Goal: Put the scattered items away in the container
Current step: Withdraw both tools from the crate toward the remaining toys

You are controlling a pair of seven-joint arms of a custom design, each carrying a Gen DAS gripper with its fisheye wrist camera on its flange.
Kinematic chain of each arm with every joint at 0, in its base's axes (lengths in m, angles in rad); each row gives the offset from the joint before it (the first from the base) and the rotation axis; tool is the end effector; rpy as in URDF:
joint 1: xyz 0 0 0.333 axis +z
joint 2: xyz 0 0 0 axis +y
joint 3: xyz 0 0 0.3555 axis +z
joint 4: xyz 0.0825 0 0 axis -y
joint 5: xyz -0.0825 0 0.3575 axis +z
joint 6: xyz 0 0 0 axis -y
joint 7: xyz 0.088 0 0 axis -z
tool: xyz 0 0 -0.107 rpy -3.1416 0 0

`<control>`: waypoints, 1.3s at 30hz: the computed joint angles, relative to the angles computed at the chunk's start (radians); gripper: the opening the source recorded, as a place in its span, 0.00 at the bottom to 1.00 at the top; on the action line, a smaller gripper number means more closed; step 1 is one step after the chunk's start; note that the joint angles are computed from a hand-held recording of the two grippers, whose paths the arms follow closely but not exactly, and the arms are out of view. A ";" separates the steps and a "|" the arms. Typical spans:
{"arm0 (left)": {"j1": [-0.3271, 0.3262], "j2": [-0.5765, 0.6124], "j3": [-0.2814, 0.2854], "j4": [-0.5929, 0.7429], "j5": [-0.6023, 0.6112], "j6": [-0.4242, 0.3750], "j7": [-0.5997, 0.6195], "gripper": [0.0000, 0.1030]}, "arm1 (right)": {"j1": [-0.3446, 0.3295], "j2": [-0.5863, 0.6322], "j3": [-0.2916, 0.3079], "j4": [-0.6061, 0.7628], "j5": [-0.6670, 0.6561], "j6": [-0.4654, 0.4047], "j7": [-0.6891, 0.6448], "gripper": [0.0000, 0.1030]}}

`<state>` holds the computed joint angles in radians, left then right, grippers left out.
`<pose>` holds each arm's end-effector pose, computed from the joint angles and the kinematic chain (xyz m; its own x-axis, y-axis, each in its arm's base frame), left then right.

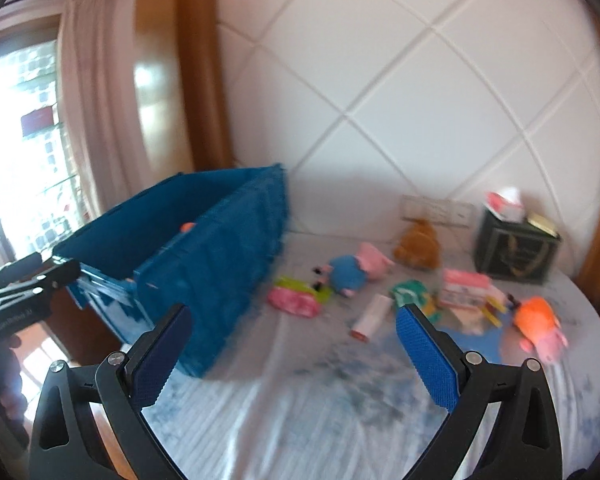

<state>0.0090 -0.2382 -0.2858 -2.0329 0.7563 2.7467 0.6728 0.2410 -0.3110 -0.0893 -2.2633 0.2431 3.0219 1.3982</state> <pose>0.4706 -0.1831 0.6907 0.0518 -0.9979 -0.0379 -0.4684 0.0093 -0.8835 0.4665 0.0461 0.6627 0.1469 -0.9840 -0.1013 -0.4876 0.0171 -0.8729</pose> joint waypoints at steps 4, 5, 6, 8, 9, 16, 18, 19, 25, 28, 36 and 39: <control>-0.033 0.002 -0.050 0.009 0.010 -0.038 -0.045 0.87 | -0.027 -0.080 -0.076 -0.086 0.026 -0.004 -0.032 1.00; -0.044 0.005 -0.061 0.011 0.014 -0.049 -0.059 0.87 | -0.050 -0.099 -0.092 -0.108 0.026 -0.009 -0.034 1.00; -0.058 0.010 -0.070 0.015 0.014 -0.061 -0.068 0.87 | -0.081 -0.120 -0.091 -0.128 0.019 -0.019 -0.025 1.00; -0.092 0.025 -0.081 0.021 0.006 -0.084 -0.072 0.87 | -0.137 -0.146 -0.111 -0.165 0.007 -0.025 -0.019 1.00; -0.111 0.034 -0.083 0.024 0.000 -0.096 -0.063 0.87 | -0.164 -0.150 -0.115 -0.179 0.002 -0.023 -0.012 1.00; -0.199 0.129 -0.057 0.048 0.014 -0.126 -0.033 0.87 | -0.394 -0.151 -0.146 -0.263 -0.043 -0.049 0.073 1.00; -0.217 0.174 -0.037 0.061 0.007 -0.102 -0.029 0.87 | -0.474 -0.140 -0.122 -0.271 -0.075 -0.063 0.120 1.00; -0.227 0.197 -0.024 0.069 -0.008 -0.089 -0.020 0.87 | -0.508 -0.133 -0.110 -0.273 -0.093 -0.068 0.144 1.00; -0.271 0.352 0.042 0.141 -0.133 -0.046 0.070 0.87 | -0.637 -0.060 -0.049 -0.261 -0.233 -0.108 0.263 1.00; -0.287 0.437 0.063 0.189 -0.229 -0.062 0.169 0.87 | -0.570 0.007 -0.098 -0.242 -0.202 -0.100 0.257 1.00; -0.402 0.688 0.144 0.421 -0.273 -0.208 0.255 0.87 | -0.451 0.298 -0.149 -0.066 0.001 -0.107 0.047 1.00; -0.458 0.831 0.185 0.619 -0.248 -0.269 0.254 0.85 | -0.477 0.423 -0.099 0.055 0.103 -0.120 -0.090 1.00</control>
<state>-0.4491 0.5930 -0.1008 -1.4135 0.5084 2.4775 0.9273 -0.2359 0.1123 -0.1879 -2.2086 0.3457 2.9021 1.3085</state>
